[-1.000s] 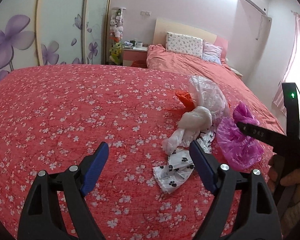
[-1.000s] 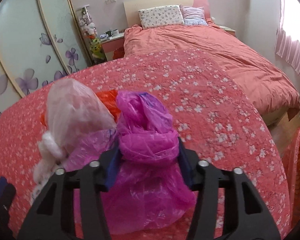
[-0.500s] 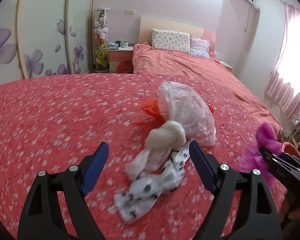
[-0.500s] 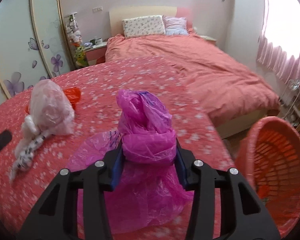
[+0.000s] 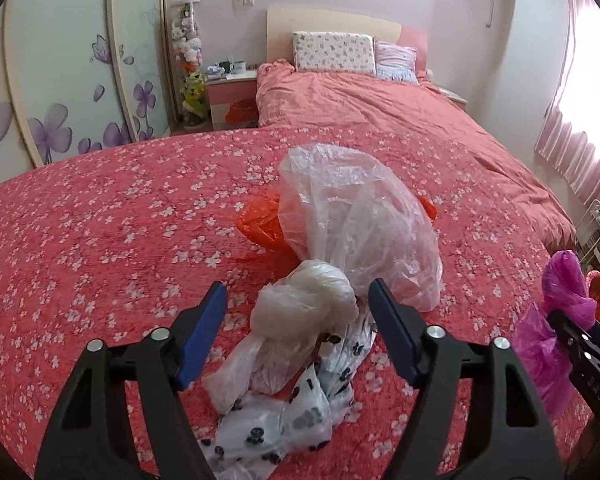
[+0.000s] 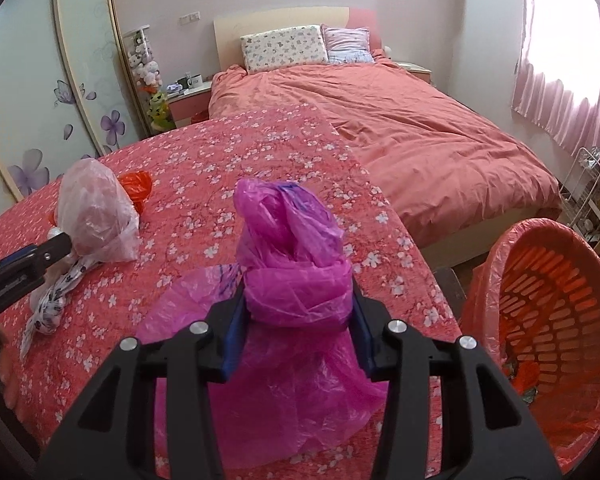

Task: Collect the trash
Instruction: 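Grasp the clear plastic bag with the left tool while the right tool holds the magenta bag, then carry both bags over the orange basket and open both tools to drop them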

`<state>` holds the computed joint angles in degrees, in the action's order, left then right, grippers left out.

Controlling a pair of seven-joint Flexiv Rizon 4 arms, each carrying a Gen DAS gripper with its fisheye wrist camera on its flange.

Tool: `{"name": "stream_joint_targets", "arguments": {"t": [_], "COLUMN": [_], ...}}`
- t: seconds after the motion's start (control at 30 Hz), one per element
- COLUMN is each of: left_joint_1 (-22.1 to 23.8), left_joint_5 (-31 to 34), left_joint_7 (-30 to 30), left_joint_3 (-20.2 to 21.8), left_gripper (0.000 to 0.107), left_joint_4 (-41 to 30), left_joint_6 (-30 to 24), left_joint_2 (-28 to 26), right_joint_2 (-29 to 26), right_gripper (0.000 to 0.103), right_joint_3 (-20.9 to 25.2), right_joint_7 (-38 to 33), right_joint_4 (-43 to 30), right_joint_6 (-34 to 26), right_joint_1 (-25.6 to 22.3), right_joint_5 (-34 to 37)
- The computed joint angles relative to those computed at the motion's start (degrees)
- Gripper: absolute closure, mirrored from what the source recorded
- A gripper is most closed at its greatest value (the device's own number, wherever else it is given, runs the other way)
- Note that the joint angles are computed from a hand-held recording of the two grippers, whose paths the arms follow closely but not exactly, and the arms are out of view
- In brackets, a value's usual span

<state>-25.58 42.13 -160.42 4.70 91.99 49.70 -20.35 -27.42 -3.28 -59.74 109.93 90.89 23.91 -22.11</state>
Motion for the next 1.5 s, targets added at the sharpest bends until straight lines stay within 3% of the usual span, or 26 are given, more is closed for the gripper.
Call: {"name": "stream_joint_targets", "arguments": {"t": [0.2, 0.4, 0.57, 0.97, 1.27, 1.43, 1.5], "left_joint_1": [1.4, 0.1, -0.2, -2.1, -3.0, -4.1, -4.6], "left_joint_5": [-3.6, -1.6, 0.4, 5.6, 7.6, 8.6, 8.8], "left_joint_7": [3.7, 1.5, -1.2, -3.9, -3.9, -3.4, -3.1], "left_joint_3": [-0.6, 0.6, 0.6, -2.8, -5.3, -6.2, -6.5], "left_gripper": [0.057, 0.065, 0.065, 0.065, 0.065, 0.065, 0.065], "left_joint_4": [0.7, 1.8, 2.8, 1.6, -0.4, -2.3, -3.1], "left_joint_6": [2.2, 4.5, 5.5, 0.2, -1.6, -2.1, -1.7], "left_joint_2": [-0.7, 0.6, 2.3, 5.8, 6.9, 6.5, 6.0], "right_joint_2": [-0.3, 0.3, 1.9, 8.7, 14.3, 16.8, 18.1], "right_gripper": [0.059, 0.059, 0.059, 0.059, 0.059, 0.059, 0.059], "right_joint_3": [2.4, 0.5, -3.9, -5.4, -9.3, -12.3, -15.5], "right_joint_7": [-1.3, -1.5, -1.9, -4.3, -6.5, -8.4, -9.2], "right_joint_4": [-0.5, 0.9, 4.1, 9.8, 14.3, 16.2, 17.4], "right_joint_6": [-0.9, 1.8, 4.9, 7.6, 10.2, 11.2, 11.6], "right_joint_1": [-1.7, -0.4, 3.5, 4.4, 6.5, 8.1, 10.6], "right_joint_5": [0.8, 0.7, 0.5, 3.3, 5.8, 7.9, 8.9]}}
